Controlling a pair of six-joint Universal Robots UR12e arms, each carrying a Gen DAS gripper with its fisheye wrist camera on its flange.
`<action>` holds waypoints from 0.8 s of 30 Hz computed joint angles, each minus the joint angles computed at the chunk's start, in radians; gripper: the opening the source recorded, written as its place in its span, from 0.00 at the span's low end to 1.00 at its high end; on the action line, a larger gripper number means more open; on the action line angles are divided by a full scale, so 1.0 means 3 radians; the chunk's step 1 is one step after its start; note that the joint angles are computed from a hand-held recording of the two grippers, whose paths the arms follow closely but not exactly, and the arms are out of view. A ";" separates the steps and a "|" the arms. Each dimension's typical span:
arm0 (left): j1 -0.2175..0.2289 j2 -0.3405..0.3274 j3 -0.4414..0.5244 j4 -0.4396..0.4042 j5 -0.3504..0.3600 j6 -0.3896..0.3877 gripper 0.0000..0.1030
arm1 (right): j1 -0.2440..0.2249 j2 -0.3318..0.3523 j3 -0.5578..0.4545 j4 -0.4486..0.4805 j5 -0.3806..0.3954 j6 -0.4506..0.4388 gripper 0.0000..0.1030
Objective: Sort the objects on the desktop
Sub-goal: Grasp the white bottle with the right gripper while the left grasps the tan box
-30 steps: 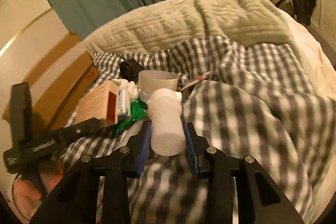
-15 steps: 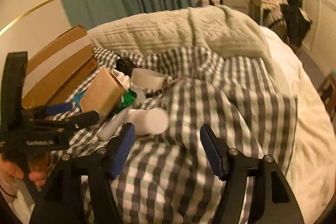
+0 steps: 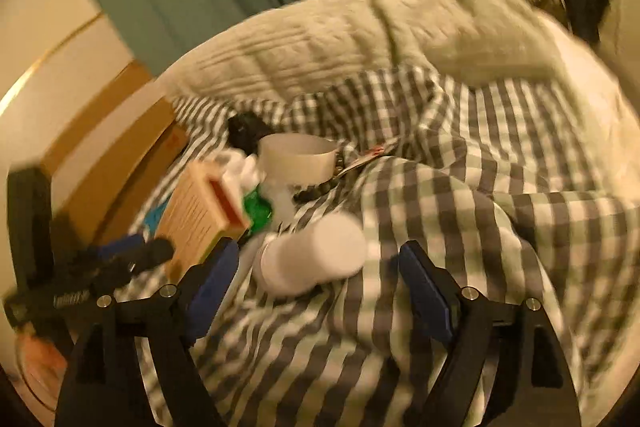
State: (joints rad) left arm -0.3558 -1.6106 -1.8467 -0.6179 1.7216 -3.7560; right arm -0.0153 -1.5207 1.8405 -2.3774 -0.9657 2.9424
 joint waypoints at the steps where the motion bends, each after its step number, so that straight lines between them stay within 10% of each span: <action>1: 0.0016 -0.0025 0.0022 -0.0035 0.0005 0.0020 1.00 | 0.0011 0.0051 -0.0052 0.0067 0.0037 0.0080 0.82; 3: 0.0065 -0.0063 0.0033 -0.0054 -0.0111 0.0056 1.00 | 0.0042 0.0123 -0.0115 0.0166 0.0067 0.0115 0.80; 7: 0.0125 -0.0052 -0.0065 0.0162 -0.0420 0.0073 1.00 | 0.0081 0.0081 -0.0051 0.0028 0.0045 0.0052 0.37; 11: 0.0075 -0.0023 -0.0095 0.0300 -0.0503 0.0310 0.94 | 0.0008 0.0001 0.0059 0.0015 0.0308 0.0025 0.32; 17: -0.0058 0.0015 -0.0097 0.0526 -0.0370 0.0669 0.51 | -0.0024 -0.0192 0.0259 -0.0428 0.0217 0.0115 0.31; 24: -0.0111 -0.0007 -0.0086 0.0727 -0.0545 0.1043 0.52 | -0.0176 -0.0446 0.0453 -0.0758 0.0118 0.0182 0.31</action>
State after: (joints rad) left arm -0.3891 -1.6128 -1.8727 -0.3997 1.5581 -3.4431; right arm -0.0682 -1.6546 1.9763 -2.6047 -0.9302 2.9969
